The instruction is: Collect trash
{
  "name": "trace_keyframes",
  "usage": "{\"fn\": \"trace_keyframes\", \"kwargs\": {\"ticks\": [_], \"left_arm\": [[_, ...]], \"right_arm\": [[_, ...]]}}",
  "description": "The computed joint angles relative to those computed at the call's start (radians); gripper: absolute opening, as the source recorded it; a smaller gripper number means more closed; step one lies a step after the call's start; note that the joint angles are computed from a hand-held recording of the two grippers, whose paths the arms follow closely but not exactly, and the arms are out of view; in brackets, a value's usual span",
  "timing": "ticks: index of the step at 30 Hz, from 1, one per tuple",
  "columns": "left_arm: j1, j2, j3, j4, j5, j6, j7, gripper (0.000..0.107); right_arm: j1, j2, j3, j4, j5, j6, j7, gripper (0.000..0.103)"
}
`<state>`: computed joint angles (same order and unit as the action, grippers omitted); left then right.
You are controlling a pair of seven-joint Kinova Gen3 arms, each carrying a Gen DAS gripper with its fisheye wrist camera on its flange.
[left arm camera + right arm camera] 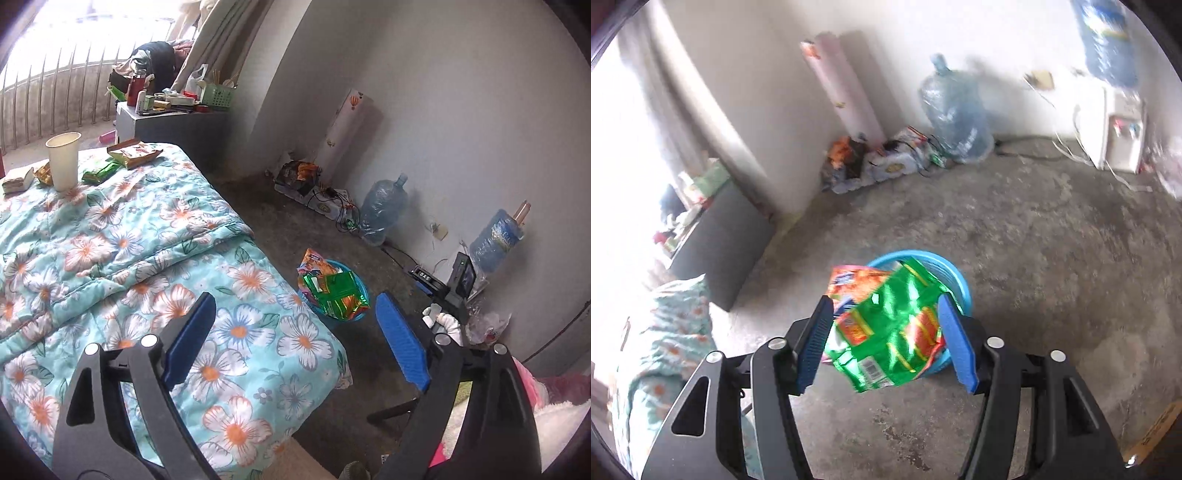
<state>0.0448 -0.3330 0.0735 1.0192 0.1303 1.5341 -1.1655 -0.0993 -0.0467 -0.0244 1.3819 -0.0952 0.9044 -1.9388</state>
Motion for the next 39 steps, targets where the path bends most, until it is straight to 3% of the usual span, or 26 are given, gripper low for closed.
{"fn": "trace_keyframes", "kwargs": {"ticks": [2, 4, 6, 9, 15, 21, 26, 30, 39], "left_arm": [[-0.025, -0.013, 0.029, -0.026, -0.031, 0.038, 0.037, 0.091], [-0.027, -0.034, 0.022, -0.036, -0.029, 0.059, 0.054, 0.091], [-0.051, -0.053, 0.044, -0.052, -0.057, 0.094, 0.072, 0.094], [-0.125, -0.067, 0.118, -0.091, -0.134, 0.174, 0.099, 0.094], [-0.358, -0.107, 0.337, -0.112, -0.323, 0.315, 0.104, 0.094], [-0.433, -0.177, 0.359, -0.055, -0.297, 0.328, 0.046, 0.094], [-0.468, -0.168, 0.357, -0.058, -0.210, 0.423, 0.097, 0.094], [-0.485, -0.142, 0.404, -0.051, -0.177, 0.508, 0.129, 0.094], [-0.495, -0.112, 0.476, -0.093, -0.183, 0.544, 0.162, 0.094]], "right_arm": [[-0.004, -0.090, -0.089, 0.006, 0.061, -0.025, 0.007, 0.089], [-0.008, -0.159, -0.182, 0.001, 0.142, -0.015, -0.018, 0.097], [-0.029, -0.206, -0.264, -0.017, 0.223, 0.033, -0.041, 0.097], [-0.124, -0.255, -0.317, -0.044, 0.282, 0.112, -0.061, 0.097], [-0.176, -0.299, -0.432, -0.080, 0.231, 0.258, -0.057, 0.097], [-0.114, -0.274, -0.653, -0.182, 0.345, 0.472, -0.088, 0.097], [-0.042, -0.236, -0.814, -0.257, 0.431, 0.625, -0.103, 0.097], [-0.047, -0.195, -0.838, -0.289, 0.440, 0.726, -0.111, 0.097], [-0.158, -0.195, -0.706, -0.283, 0.444, 0.773, -0.139, 0.097]]}}
